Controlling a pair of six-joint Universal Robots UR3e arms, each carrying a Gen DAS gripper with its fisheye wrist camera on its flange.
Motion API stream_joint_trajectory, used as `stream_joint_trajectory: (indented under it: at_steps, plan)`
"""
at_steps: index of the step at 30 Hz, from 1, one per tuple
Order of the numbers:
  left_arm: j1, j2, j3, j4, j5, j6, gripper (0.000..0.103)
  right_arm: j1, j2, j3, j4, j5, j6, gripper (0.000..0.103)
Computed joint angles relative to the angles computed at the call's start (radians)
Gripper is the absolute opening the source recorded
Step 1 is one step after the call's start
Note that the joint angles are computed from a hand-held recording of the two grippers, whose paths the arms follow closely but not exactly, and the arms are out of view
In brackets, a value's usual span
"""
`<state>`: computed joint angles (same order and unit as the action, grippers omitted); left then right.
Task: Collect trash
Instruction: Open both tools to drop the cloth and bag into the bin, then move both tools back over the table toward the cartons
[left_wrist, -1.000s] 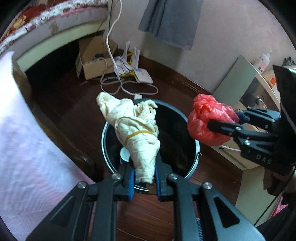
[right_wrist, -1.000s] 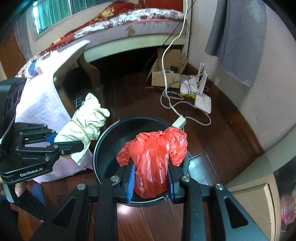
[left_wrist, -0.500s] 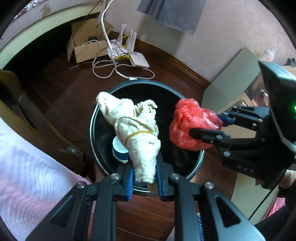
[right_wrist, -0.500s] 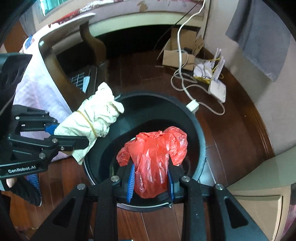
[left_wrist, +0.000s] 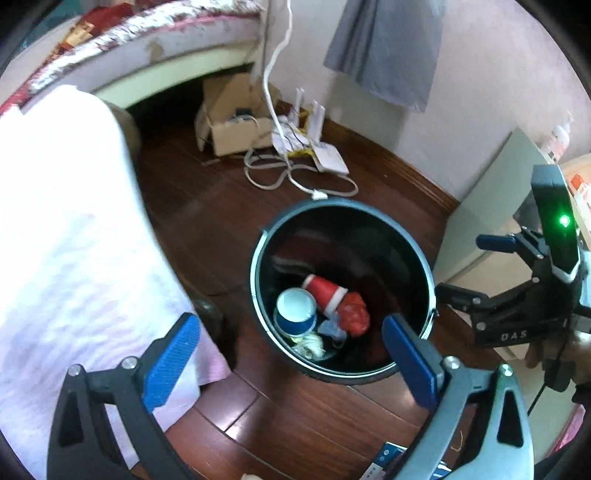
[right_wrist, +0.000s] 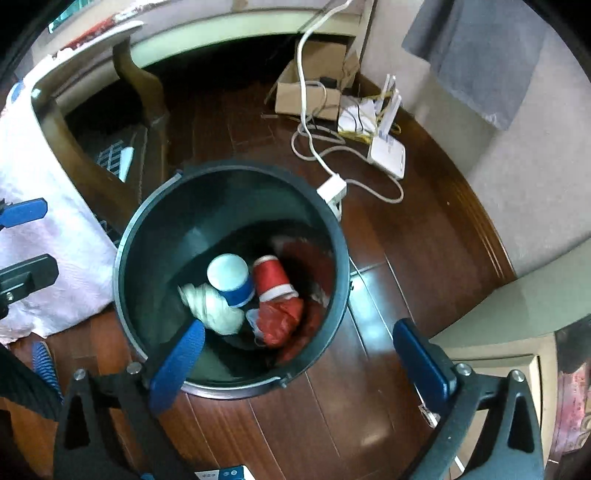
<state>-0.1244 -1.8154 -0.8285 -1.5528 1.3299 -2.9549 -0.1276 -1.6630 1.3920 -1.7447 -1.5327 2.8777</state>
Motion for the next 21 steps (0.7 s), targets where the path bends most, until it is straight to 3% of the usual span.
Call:
stream_joint_trajectory:
  at_steps: [12,21]
  plan:
    - [0.096,0.138,0.051,-0.081,-0.038,0.021,0.1,0.126,-0.034,-0.267,0.165,-0.003,0.131,0.103]
    - [0.216,0.226,0.081,-0.156,-0.088,0.062,0.1,0.312,0.034,-0.498,0.221,-0.054,0.276,0.103]
